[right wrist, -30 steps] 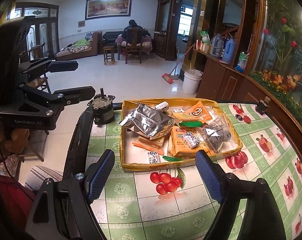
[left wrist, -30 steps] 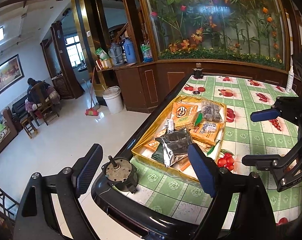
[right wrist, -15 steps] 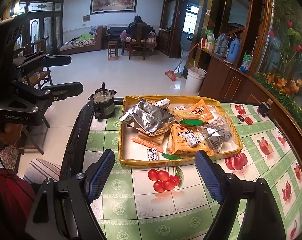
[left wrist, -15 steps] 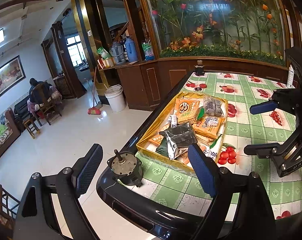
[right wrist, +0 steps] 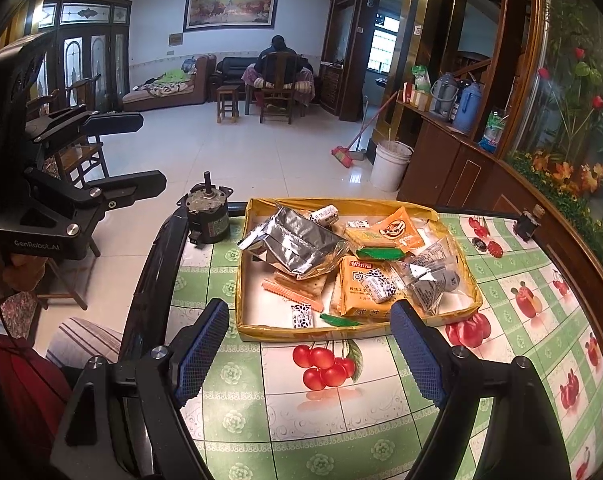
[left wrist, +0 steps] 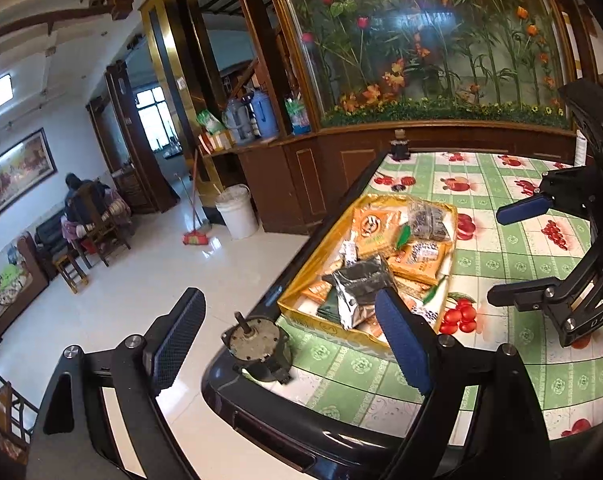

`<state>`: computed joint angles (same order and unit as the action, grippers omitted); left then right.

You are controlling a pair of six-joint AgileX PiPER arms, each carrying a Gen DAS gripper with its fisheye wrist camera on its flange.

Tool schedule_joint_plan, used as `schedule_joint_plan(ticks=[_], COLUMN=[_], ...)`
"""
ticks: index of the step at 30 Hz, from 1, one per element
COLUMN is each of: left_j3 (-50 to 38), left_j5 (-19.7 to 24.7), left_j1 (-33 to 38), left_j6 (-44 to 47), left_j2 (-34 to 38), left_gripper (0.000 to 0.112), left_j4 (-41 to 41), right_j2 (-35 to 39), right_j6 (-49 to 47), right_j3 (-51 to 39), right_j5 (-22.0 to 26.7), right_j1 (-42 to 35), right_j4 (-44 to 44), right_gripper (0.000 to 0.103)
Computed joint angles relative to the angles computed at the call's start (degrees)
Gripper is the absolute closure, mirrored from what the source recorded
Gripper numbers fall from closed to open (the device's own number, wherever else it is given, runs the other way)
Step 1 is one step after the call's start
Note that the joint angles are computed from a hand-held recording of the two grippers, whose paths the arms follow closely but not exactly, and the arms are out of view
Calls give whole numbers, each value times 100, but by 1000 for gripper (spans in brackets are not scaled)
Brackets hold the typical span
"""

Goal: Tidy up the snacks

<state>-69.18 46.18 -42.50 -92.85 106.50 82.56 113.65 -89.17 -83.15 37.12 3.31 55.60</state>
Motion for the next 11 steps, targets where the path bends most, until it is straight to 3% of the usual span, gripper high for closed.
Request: schedule_joint_plan(ticks=[3,11], left_j3=[23,42], left_j5=[151,-25], left_j1=[-76,-5], left_j6=[-106,-29], left_j2=[-8,-116], left_gripper=[24,24], left_j4=[175,22], right_j2=[3,25], right_j6=[9,68], right_j3=[-8,-52], right_j5=[13,15], right_j1=[9,63], right_j4=[-27,-134], right_gripper=[19,19])
